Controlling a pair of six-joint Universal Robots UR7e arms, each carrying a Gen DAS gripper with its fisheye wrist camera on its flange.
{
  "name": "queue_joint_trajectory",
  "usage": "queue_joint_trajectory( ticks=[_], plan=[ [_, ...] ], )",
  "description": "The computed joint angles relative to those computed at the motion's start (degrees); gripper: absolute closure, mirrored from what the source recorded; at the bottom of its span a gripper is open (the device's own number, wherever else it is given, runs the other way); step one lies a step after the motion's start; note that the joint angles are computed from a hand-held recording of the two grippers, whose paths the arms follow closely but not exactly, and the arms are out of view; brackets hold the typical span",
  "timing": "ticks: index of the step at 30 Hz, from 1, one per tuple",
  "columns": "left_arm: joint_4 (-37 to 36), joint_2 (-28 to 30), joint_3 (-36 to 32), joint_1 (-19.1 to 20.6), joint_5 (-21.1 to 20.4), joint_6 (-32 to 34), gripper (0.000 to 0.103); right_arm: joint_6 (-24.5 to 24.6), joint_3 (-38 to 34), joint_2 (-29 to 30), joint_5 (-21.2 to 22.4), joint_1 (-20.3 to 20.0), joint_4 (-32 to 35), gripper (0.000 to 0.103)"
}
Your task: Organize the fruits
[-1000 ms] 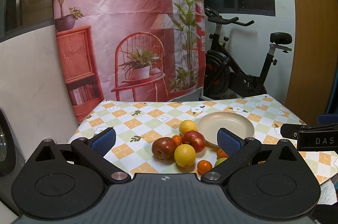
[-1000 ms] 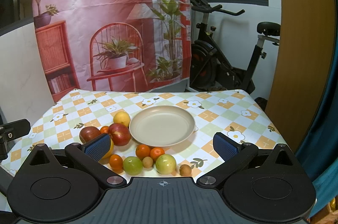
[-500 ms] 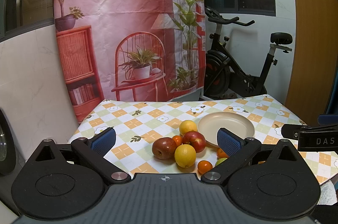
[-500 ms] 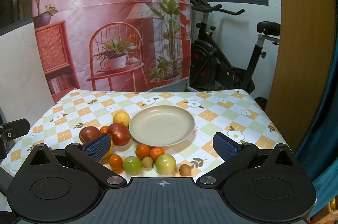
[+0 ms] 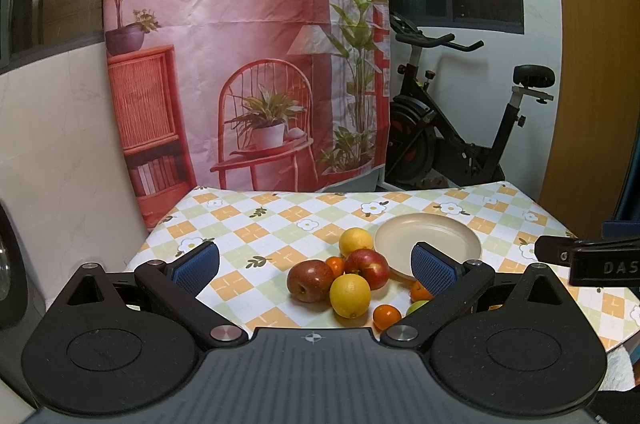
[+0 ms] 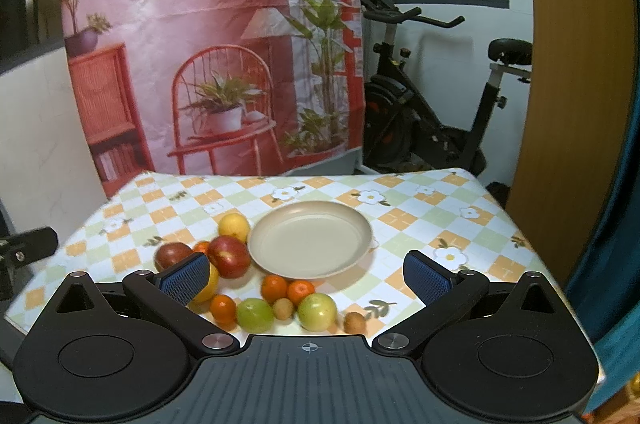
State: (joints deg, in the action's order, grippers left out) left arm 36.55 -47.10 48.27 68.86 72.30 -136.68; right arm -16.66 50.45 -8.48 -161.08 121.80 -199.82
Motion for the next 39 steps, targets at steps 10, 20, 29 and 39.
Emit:
queue_joint_trajectory(
  ticks=[10, 20, 29, 39],
  plan=[
    [4.24, 4.42, -8.45, 1.47, 2.66, -2.92, 0.0, -13.49, 8.53, -4.43, 9.8, -3.02, -23.51, 0.0],
    [3.37, 11.52, -16.34, 2.36, 0.53, -1.79, 0.002, -40.13, 7.32, -0.14, 21.49, -8.86, -45.62, 0.0],
    [4.9, 16.92, -22.39, 2.5, 1.37, 1.56, 0.007, -29.33, 11.34, 0.37, 18.6, -13.01, -38.48, 0.0],
    [9.37, 24.2, -31.59, 2.48, 4.21, 1.98, 0.009, -23.5, 18.88, -2.25, 22.3, -16.67, -29.3, 0.009]
  ],
)
